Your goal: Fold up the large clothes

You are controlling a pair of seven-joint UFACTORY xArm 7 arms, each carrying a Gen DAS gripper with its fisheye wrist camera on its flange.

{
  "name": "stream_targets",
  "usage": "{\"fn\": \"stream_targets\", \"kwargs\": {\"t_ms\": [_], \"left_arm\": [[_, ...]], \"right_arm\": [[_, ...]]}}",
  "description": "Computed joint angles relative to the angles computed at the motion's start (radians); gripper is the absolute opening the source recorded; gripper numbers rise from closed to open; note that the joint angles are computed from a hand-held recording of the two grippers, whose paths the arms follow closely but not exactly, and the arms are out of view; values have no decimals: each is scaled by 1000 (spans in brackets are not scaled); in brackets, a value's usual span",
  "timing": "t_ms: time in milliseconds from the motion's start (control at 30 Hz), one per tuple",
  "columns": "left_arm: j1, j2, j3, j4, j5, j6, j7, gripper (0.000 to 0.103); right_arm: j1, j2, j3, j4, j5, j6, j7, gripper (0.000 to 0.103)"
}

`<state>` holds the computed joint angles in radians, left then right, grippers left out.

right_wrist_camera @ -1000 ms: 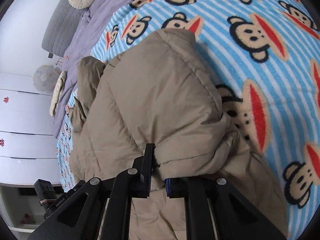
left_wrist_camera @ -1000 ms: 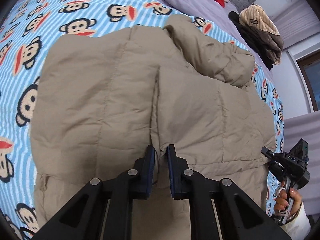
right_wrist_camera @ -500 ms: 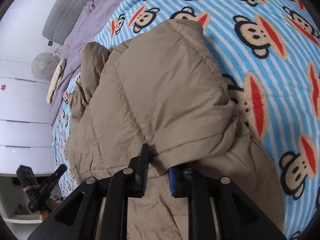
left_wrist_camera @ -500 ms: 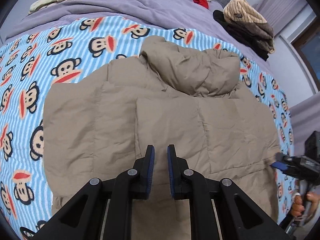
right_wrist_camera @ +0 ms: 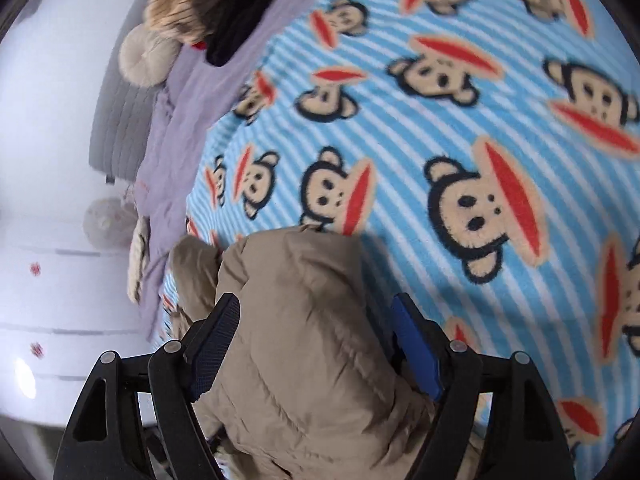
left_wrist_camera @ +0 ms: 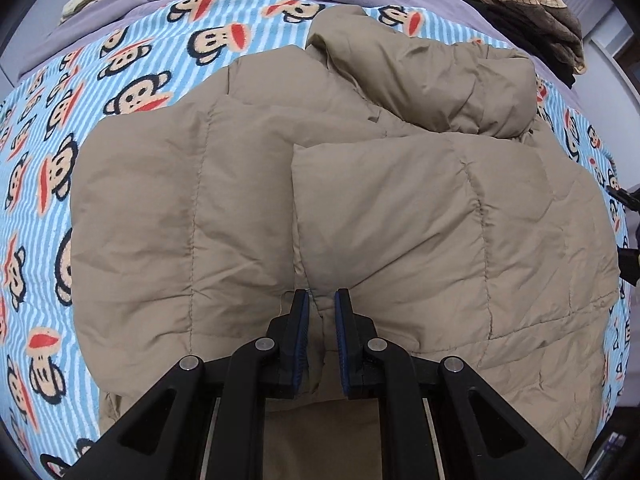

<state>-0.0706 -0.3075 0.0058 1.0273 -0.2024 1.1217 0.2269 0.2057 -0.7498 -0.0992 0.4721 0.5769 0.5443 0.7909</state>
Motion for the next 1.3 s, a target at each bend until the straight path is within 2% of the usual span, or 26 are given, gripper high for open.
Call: {"fn": "stream_targets", "kwargs": {"t_ms": [33, 67, 100, 133, 167, 233, 300, 433, 667, 733, 767, 800, 1000, 1133, 1200, 1300], "left_arm": [[0, 0, -3, 1, 6, -1, -3, 15], [0, 0, -5, 0, 11, -3, -5, 15], [-1, 0, -6, -1, 12, -3, -6, 15], [-1, 1, -6, -2, 12, -4, -5, 15], [-2, 3, -5, -2, 9, -3, -4, 15], [-3, 13, -2, 7, 0, 3, -4, 15], [-3, 19, -2, 12, -7, 8, -9, 15], [0, 12, -5, 13, 2, 7, -15, 15], [8, -49, 1, -6, 21, -20, -15, 16], [11, -63, -6, -11, 47, -31, -18, 53], [13, -71, -8, -15, 58, -39, -24, 88], [13, -84, -10, -24, 64, -58, -26, 92], [-2, -83, -19, -26, 90, -66, -13, 92], [9, -78, -55, -66, 185, -87, -58, 94], [13, -65, -52, -71, 200, -90, -79, 103], [19, -61, -42, -58, 201, -80, -107, 103]], "right_arm": [[71, 22, -61, -17, 88, -65, -51, 62], [140, 42, -112, -13, 140, -111, -93, 28], [167, 73, -125, 11, 150, -115, -139, 24], [153, 107, -107, 46, 119, -89, -177, 24], [97, 143, -54, 90, 50, -28, -173, 24], [17, 203, 16, 154, -88, 83, -142, 24], [-44, 239, 68, 180, -179, 139, -103, 24], [-98, 198, 120, 164, -233, 148, 1, 24], [-95, 30, 199, 216, -405, 352, 39, 24], [-73, -2, 215, 218, -421, 393, 40, 24], [-61, -15, 220, 211, -419, 403, 41, 24], [-47, -28, 221, 206, -414, 414, 40, 25], [-13, -53, 252, 188, -398, 434, 88, 25], [7, -32, 263, 179, -400, 443, 105, 25], [14, -20, 260, 162, -402, 437, 102, 25], [18, -3, 259, 151, -405, 426, 108, 25]]}}
